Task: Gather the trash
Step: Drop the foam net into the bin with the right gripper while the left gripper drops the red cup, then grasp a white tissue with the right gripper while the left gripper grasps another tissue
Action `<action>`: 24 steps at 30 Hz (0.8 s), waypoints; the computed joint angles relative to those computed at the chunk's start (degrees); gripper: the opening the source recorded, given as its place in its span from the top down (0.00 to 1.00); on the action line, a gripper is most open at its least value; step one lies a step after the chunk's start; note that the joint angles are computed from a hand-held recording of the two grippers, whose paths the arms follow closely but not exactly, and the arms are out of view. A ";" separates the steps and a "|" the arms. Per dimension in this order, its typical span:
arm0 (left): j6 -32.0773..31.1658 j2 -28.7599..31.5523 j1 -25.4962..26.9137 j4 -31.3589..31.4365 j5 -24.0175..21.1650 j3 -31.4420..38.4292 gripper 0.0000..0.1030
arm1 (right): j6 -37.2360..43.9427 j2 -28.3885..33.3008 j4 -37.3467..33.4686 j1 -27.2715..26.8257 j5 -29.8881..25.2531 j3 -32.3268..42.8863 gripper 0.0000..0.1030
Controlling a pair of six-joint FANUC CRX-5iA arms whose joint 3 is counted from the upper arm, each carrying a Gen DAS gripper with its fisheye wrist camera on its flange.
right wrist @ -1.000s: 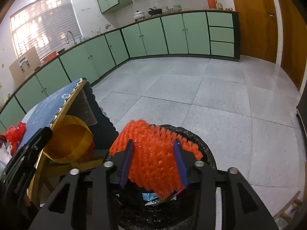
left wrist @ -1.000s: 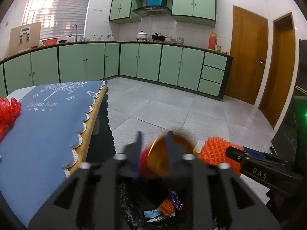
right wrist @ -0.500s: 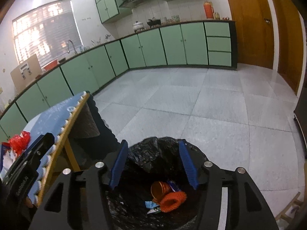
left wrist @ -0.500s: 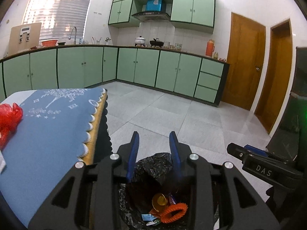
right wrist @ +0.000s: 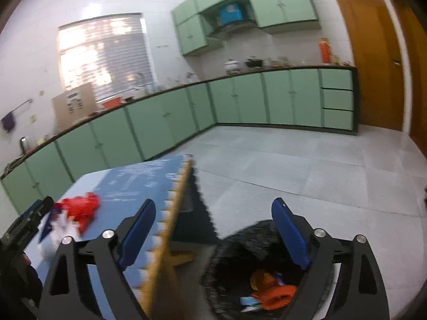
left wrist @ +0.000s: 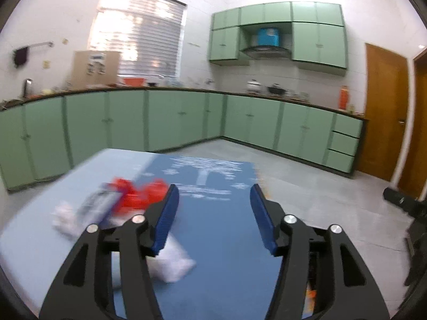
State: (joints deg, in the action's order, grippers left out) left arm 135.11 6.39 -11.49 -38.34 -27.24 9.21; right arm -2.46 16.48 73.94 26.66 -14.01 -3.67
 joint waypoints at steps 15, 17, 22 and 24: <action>-1.49 -9.64 9.94 -1.33 -8.01 -8.74 0.37 | 50.32 14.97 -48.18 16.76 -8.21 26.98 0.10; -2.57 -10.02 11.50 0.19 -7.73 -9.53 0.37 | 53.79 16.26 -51.87 17.46 -9.97 29.49 0.13; -5.53 -10.46 14.11 4.01 -6.67 -10.90 0.37 | 64.93 20.33 -60.99 18.98 -17.45 37.83 0.27; -6.12 -10.41 14.60 4.81 -6.34 -11.12 0.37 | 68.80 22.68 -64.59 19.06 -21.39 42.47 0.36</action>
